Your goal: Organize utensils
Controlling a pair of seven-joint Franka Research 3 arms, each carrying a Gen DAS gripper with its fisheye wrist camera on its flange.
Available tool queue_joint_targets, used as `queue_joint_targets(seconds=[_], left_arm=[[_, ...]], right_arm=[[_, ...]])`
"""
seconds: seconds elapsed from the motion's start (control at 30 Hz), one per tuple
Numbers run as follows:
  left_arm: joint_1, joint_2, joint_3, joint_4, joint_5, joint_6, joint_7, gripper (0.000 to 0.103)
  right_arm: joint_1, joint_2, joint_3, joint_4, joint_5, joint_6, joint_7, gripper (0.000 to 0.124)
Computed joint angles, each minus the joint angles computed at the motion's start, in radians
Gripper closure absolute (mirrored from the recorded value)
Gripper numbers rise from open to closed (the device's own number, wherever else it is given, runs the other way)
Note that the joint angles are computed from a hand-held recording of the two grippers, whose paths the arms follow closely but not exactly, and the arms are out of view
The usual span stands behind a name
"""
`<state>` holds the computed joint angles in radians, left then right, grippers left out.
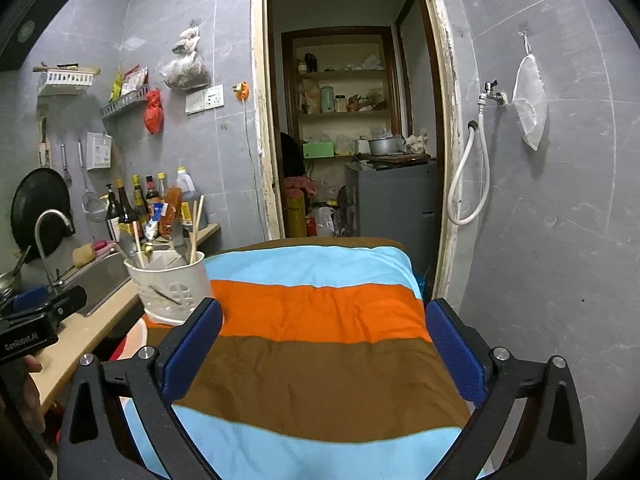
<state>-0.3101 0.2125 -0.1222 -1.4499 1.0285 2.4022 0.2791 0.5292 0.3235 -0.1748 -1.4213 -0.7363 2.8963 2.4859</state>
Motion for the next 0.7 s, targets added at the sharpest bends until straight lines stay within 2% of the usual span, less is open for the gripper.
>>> queue_joint_targets(seconds=[0.13,0.33,0.53,0.7], left_arm=[[-0.006,-0.065,-0.012,-0.087,0.042,-0.003,-0.059,0.000],[0.011,-0.133,-0.050,-0.180,0.077,0.002,-0.102,0.000],[0.028,-0.173,-0.079,-0.228,0.109,0.008,-0.144,0.000],[0.040,-0.191,-0.093,-0.248,0.121,0.012,-0.154,0.000]], right_arm=[[0.012,-0.076,-0.014,-0.107,-0.076,0.051,0.071,0.022],[-0.029,-0.166,0.030,-0.222,-0.188,0.079,0.165,0.022],[-0.077,-0.219,0.075,-0.277,-0.324,0.097,0.288,0.022],[-0.128,-0.233,0.130,-0.282,-0.364,0.095,0.321,0.022]])
